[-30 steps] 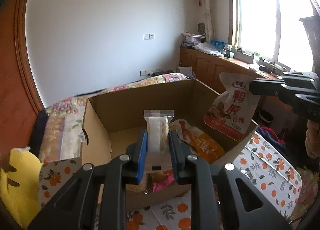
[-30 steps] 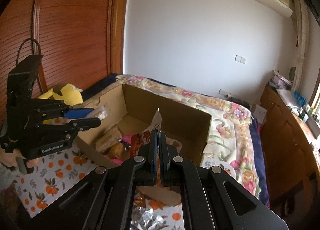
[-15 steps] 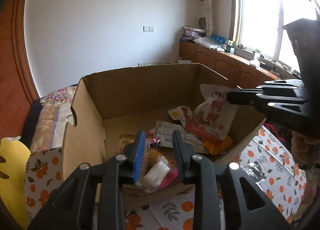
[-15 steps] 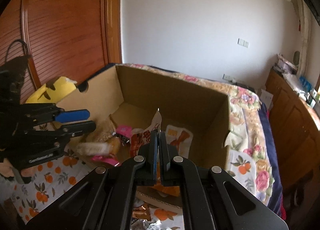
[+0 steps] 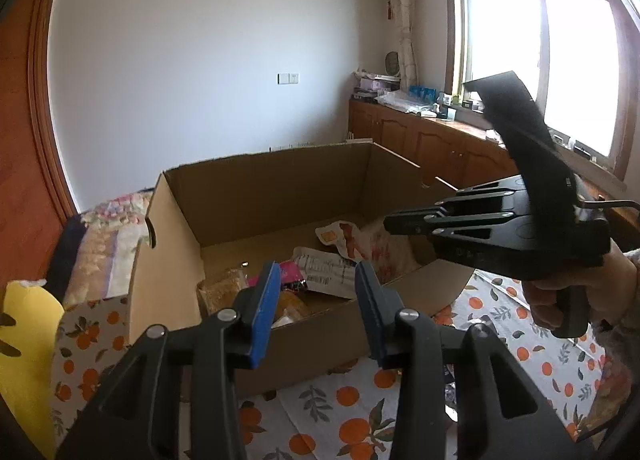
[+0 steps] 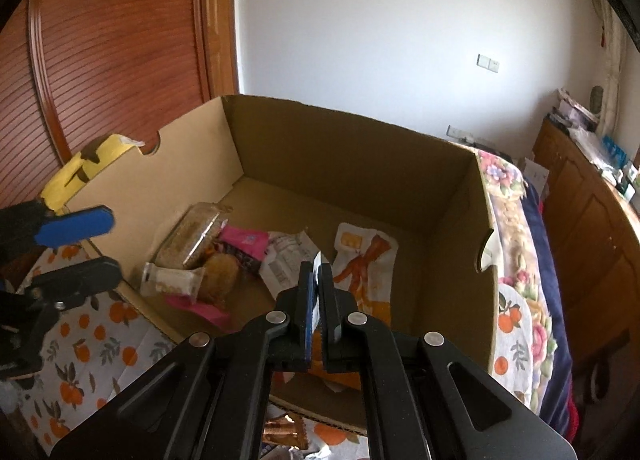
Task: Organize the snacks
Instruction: 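Carry both snacks over the box and open both grippers to drop them, then move both grippers back to the table and grasp the blue-banded silver pouch with the right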
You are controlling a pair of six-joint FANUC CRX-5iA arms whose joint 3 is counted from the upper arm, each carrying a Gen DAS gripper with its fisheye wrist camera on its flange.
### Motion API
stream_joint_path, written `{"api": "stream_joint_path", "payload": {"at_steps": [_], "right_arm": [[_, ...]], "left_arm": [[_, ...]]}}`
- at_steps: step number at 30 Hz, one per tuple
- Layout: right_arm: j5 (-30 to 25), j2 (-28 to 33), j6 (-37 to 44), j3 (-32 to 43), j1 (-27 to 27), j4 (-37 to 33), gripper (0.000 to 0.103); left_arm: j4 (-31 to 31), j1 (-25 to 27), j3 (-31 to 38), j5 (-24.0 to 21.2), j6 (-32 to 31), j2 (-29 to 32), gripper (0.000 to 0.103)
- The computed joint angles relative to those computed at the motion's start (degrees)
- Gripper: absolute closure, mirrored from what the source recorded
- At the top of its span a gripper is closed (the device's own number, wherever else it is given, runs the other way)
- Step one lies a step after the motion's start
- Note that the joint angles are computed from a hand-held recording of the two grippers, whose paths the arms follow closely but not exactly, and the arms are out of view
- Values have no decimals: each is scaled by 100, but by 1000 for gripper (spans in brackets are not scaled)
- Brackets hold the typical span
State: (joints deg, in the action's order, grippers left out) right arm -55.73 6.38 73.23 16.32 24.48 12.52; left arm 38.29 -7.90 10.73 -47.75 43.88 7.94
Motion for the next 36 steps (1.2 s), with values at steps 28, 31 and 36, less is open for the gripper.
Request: {"api": "stream_joint_path", "payload": {"at_steps": [28,31,36], "right_arm": [[509,-1785,-630,-1676,352,366,84],[431,-1950,-695,-1932,350,336,76],[317,-2038,-501,-2174,241,58,66]], "left_arm": [[-246,-127,-961,-24,69,-1022,63],[-286,-149,-1100,-148,181,-1090,62],[-395,-192,-1313,-246,386,-1163,62]]}}
